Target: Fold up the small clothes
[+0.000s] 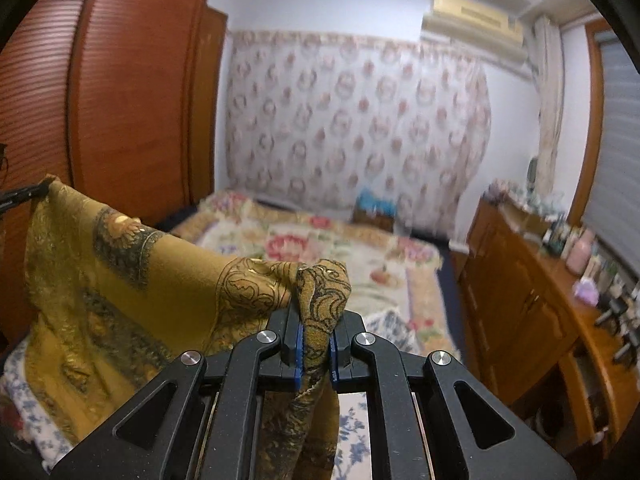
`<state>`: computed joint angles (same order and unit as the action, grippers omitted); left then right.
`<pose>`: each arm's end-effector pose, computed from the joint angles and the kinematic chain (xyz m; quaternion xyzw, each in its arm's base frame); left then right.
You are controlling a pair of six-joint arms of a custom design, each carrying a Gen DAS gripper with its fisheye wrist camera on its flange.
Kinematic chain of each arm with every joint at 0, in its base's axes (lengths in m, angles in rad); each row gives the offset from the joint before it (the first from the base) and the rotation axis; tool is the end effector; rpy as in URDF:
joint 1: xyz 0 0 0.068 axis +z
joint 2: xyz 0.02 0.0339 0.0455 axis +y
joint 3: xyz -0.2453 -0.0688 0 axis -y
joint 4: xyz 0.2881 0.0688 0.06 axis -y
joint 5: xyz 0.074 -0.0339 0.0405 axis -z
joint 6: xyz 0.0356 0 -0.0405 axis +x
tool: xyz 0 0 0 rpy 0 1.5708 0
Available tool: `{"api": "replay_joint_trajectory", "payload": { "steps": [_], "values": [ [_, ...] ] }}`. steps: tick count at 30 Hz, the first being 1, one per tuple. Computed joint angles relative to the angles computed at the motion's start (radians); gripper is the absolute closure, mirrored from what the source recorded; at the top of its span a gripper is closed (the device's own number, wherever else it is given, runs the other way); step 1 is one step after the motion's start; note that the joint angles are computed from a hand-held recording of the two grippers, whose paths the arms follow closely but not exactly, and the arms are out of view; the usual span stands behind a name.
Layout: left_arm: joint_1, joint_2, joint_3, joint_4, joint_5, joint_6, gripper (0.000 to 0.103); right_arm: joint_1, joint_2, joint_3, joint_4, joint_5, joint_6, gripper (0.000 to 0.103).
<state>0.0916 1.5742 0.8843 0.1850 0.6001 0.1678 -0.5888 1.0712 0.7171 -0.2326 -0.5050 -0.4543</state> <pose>0.3720 0.0140 0.1717 0.1814 0.8165 -0.1897 0.5142 0.2433 -0.1418 0.2270 -0.0604 0.8594 -0.0370 0.5063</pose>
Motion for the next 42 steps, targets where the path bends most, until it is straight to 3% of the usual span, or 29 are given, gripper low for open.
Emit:
{"api": "replay_joint_trajectory", "payload": {
  "steps": [8, 13, 20, 22, 24, 25, 27, 29, 34, 42],
  "values": [
    [-0.095, 0.382, 0.28, -0.05, -0.135, 0.004, 0.098, 0.129, 0.482, 0.179, 0.169, 0.163, 0.001, 0.097],
    [-0.135, 0.512, 0.411, -0.107, -0.202, 0.016, 0.097, 0.165, 0.732, 0.357, 0.157, 0.223, 0.002, 0.096],
    [-0.15, 0.588, 0.494, -0.181, -0.253, 0.023, 0.09, 0.186, 0.937, 0.534, 0.105, 0.25, 0.023, 0.095],
    [-0.152, 0.589, 0.493, -0.2, -0.264, 0.03, 0.081, 0.188, 0.964, 0.558, 0.094, 0.265, 0.032, 0.088],
    [-0.146, 0.585, 0.484, -0.216, -0.247, 0.033, 0.06, 0.193, 0.978, 0.561, 0.097, 0.285, 0.033, 0.079],
    [-0.143, 0.574, 0.469, -0.221, -0.244, 0.038, 0.057, 0.195, 0.982, 0.559, 0.105, 0.293, 0.034, 0.077],
    [-0.142, 0.545, 0.42, -0.203, -0.254, 0.043, 0.046, 0.186, 0.976, 0.538, 0.121, 0.295, 0.035, 0.056],
    [-0.14, 0.505, 0.353, -0.177, -0.246, 0.052, 0.044, 0.174, 0.945, 0.487, 0.153, 0.289, 0.031, 0.05],
    [-0.139, 0.423, 0.199, -0.107, -0.267, 0.054, 0.044, 0.13, 0.827, 0.313, 0.191, 0.237, 0.029, 0.049],
    [-0.119, 0.4, 0.073, -0.059, -0.347, 0.06, 0.044, 0.08, 0.712, 0.057, 0.255, 0.185, 0.0, 0.05]
  ]
}}
